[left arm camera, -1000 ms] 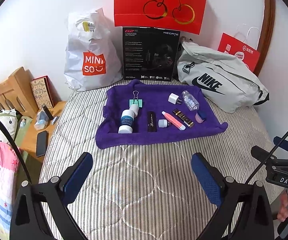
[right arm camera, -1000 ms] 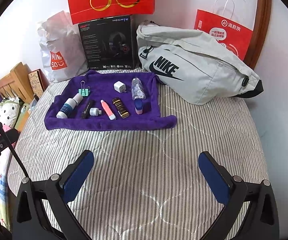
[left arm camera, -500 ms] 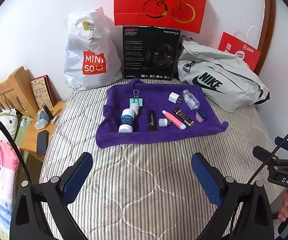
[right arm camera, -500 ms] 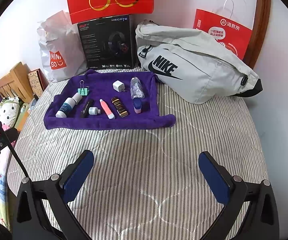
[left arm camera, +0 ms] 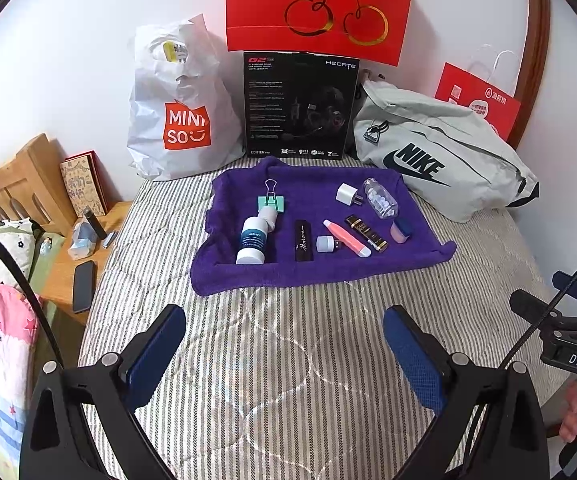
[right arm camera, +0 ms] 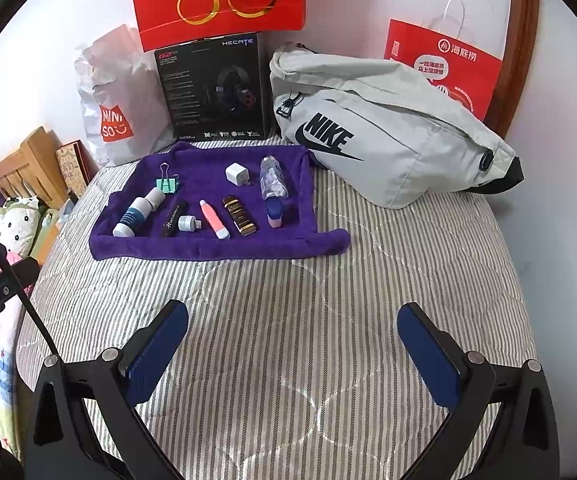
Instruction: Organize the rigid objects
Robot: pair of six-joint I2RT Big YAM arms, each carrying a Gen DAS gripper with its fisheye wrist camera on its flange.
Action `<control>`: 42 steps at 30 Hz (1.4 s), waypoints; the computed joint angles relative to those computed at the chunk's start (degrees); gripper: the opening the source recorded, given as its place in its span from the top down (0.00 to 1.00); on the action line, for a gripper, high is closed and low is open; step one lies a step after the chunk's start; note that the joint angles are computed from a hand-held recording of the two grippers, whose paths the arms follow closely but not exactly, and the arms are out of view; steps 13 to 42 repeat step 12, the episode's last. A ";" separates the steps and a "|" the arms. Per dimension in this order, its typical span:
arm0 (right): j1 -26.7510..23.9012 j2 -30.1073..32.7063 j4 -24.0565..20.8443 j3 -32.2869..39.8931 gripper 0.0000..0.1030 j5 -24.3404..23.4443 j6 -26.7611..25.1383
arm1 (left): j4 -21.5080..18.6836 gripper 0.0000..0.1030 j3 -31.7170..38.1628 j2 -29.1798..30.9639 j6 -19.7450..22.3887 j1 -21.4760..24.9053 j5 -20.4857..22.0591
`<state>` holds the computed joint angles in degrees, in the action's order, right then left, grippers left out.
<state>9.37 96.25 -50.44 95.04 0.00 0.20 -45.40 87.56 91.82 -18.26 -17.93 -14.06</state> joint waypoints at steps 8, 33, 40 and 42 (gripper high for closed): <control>0.04 -0.03 -0.02 -0.02 0.00 0.08 0.24 | 0.15 0.03 -0.30 -0.10 0.06 0.23 0.41; 0.01 0.10 -0.18 0.11 0.00 0.14 -0.07 | 0.86 0.03 -0.39 -0.10 0.55 0.40 0.79; 0.01 0.10 -0.18 0.11 0.00 0.14 -0.07 | 0.86 0.03 -0.39 -0.10 0.55 0.40 0.79; 0.01 0.10 -0.18 0.11 0.00 0.14 -0.07 | 0.86 0.03 -0.39 -0.10 0.55 0.40 0.79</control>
